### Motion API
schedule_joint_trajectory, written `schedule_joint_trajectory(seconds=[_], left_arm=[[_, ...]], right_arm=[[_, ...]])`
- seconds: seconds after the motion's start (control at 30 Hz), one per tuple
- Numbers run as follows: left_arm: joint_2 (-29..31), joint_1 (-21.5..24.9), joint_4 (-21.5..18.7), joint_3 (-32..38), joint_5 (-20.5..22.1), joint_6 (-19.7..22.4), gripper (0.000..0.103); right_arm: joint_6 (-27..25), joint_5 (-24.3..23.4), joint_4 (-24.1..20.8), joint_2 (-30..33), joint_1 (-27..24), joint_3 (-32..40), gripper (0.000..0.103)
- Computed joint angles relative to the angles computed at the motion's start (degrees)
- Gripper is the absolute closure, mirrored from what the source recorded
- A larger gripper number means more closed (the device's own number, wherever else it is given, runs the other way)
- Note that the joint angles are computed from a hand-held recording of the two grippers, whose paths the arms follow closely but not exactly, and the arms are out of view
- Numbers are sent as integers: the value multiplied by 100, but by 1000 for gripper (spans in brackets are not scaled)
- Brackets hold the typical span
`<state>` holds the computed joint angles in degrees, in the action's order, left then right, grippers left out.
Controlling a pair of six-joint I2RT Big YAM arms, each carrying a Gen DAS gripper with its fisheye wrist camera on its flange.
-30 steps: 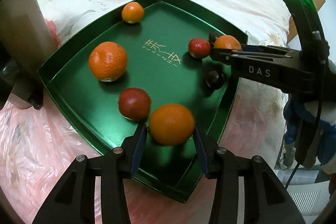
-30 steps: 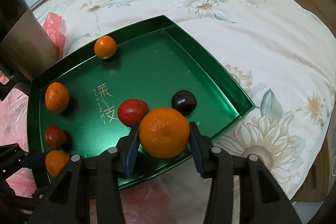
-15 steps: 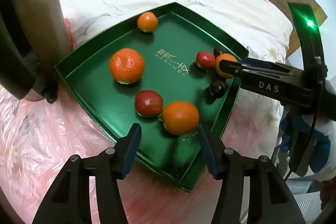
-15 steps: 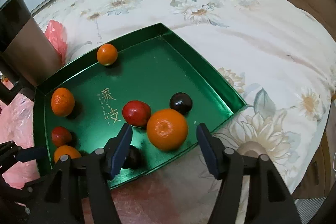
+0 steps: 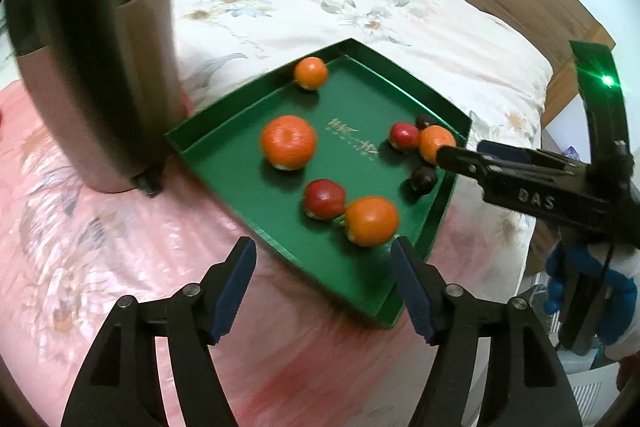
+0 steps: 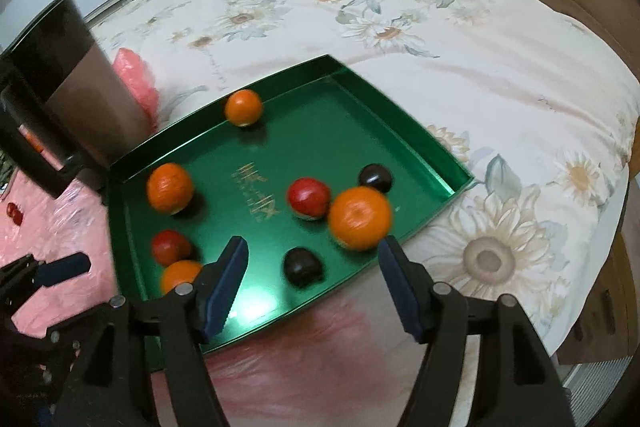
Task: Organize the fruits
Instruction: 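Move both open tools back over the red apples on the pink sheet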
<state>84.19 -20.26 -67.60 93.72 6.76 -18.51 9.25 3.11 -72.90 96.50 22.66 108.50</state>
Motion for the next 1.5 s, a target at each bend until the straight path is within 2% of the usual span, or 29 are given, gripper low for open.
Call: schedule_joint_trajectory(seconds=[0.13,0.23,0.8,1.13,1.5], left_arm=[[-108,174,-219,-63,-83,9,38],[-231,319,-332,-173,-234,-18,28],[-1228,1306,-733,-931,-525,206,28],[-1721,2025,-893,-1321,-665,379,28],[-2084,2931,-1062,-1641,-624,712,28]], right_arm=[[115,-57,-117,-49,184,-29,0],[174,-71,-172,-35,334,-4,0],[165,-343,-456,183,1316,302,0],[136,-546,-593,642,1918,896,0],[57,-811,-783,1326,2476,1807,0]])
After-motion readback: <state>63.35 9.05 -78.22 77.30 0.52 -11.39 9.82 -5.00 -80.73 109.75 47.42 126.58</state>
